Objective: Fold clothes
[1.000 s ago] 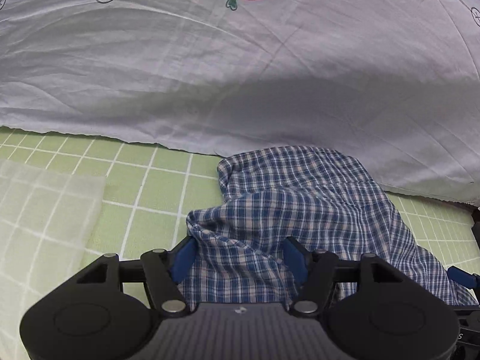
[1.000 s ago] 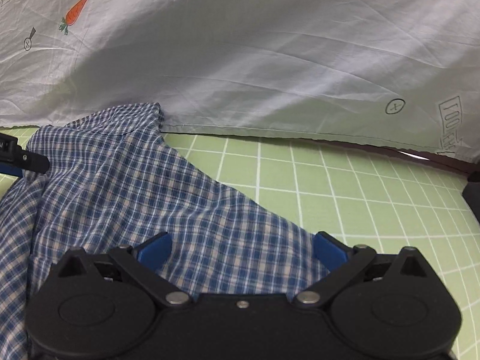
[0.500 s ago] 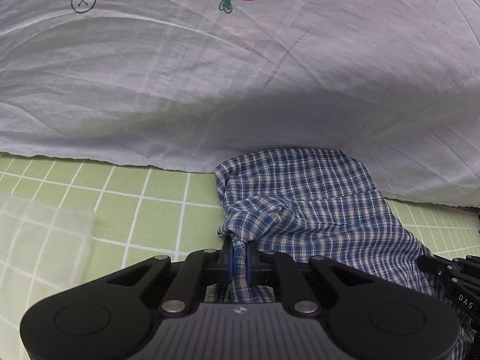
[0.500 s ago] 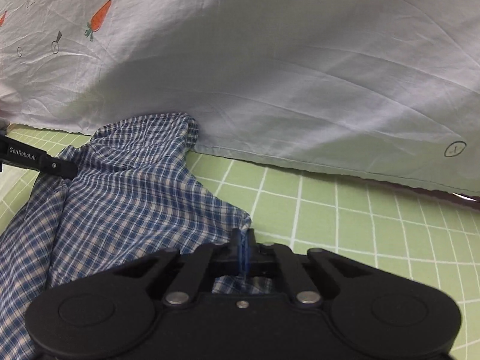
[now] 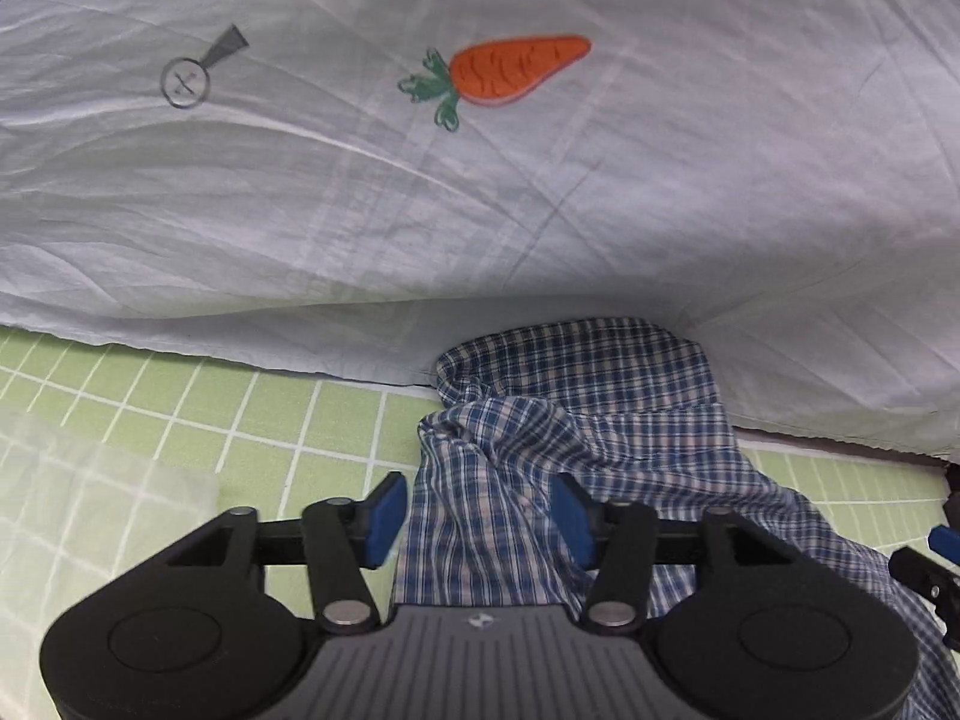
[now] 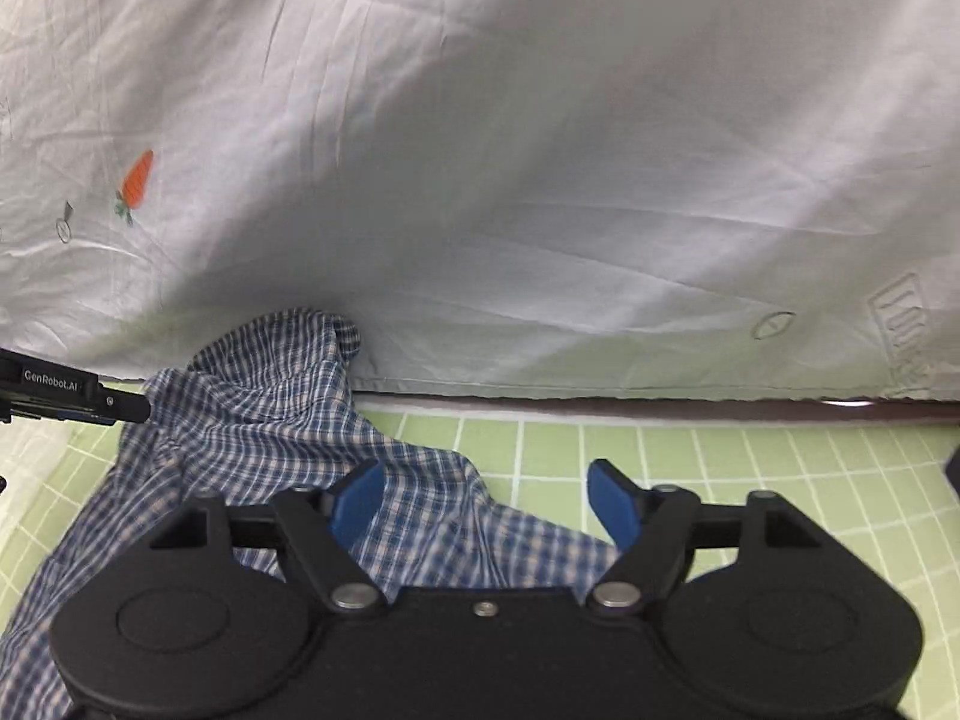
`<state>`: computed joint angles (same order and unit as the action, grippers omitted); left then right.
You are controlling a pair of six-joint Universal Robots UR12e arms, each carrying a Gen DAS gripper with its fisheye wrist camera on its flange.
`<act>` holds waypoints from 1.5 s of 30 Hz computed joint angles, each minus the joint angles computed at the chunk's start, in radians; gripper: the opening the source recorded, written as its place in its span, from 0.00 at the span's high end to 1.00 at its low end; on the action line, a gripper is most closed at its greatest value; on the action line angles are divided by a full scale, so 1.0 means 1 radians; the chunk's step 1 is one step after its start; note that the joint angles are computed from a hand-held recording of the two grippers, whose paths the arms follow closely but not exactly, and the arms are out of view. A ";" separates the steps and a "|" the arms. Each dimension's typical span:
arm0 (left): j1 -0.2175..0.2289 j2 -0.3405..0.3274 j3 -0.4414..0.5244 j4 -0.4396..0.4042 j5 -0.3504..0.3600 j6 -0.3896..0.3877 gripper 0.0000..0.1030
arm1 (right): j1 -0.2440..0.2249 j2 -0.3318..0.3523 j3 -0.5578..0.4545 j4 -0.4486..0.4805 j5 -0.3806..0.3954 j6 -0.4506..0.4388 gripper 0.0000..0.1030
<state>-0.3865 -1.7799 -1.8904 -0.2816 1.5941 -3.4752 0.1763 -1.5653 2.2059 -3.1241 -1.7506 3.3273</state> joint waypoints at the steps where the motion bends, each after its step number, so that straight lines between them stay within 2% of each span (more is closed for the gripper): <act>1: -0.006 0.029 -0.023 0.004 0.009 -0.010 0.28 | 0.005 -0.037 0.026 0.015 -0.019 0.011 0.16; 6: -0.050 0.187 -0.157 -0.036 0.017 -0.003 0.23 | 0.074 -0.217 0.145 0.144 -0.154 0.077 0.11; 10: -0.124 0.249 -0.228 -0.085 0.067 -0.025 0.23 | 0.116 -0.351 0.216 0.310 -0.228 0.230 0.09; 12: -0.164 0.274 -0.262 -0.111 0.078 -0.056 0.23 | 0.117 -0.432 0.256 0.408 -0.231 0.328 0.09; 15: -0.219 0.299 -0.295 -0.154 0.108 -0.104 0.23 | 0.093 -0.546 0.310 0.511 -0.212 0.419 0.07; 20: -0.251 0.324 -0.321 -0.239 0.103 -0.159 0.23 | 0.064 -0.682 0.363 0.614 -0.210 0.514 0.05; 24: -0.259 0.328 -0.320 -0.284 0.100 -0.182 0.22 | -0.005 -0.765 0.399 0.632 -0.171 0.559 0.05; 32: -0.283 0.310 -0.304 -0.313 0.129 -0.167 0.09 | -0.175 -0.879 0.442 0.644 -0.134 0.636 0.04; 36: -0.306 0.298 -0.291 -0.350 0.159 -0.128 0.00 | -0.198 -0.891 0.446 0.677 -0.214 0.688 0.02; 40: -0.328 0.281 -0.276 -0.373 0.199 -0.108 0.00 | -0.246 -0.903 0.452 0.696 -0.258 0.650 0.01; 45: -0.326 0.275 -0.271 -0.380 0.200 -0.118 0.00 | -0.321 -0.923 0.465 0.699 -0.250 0.587 0.01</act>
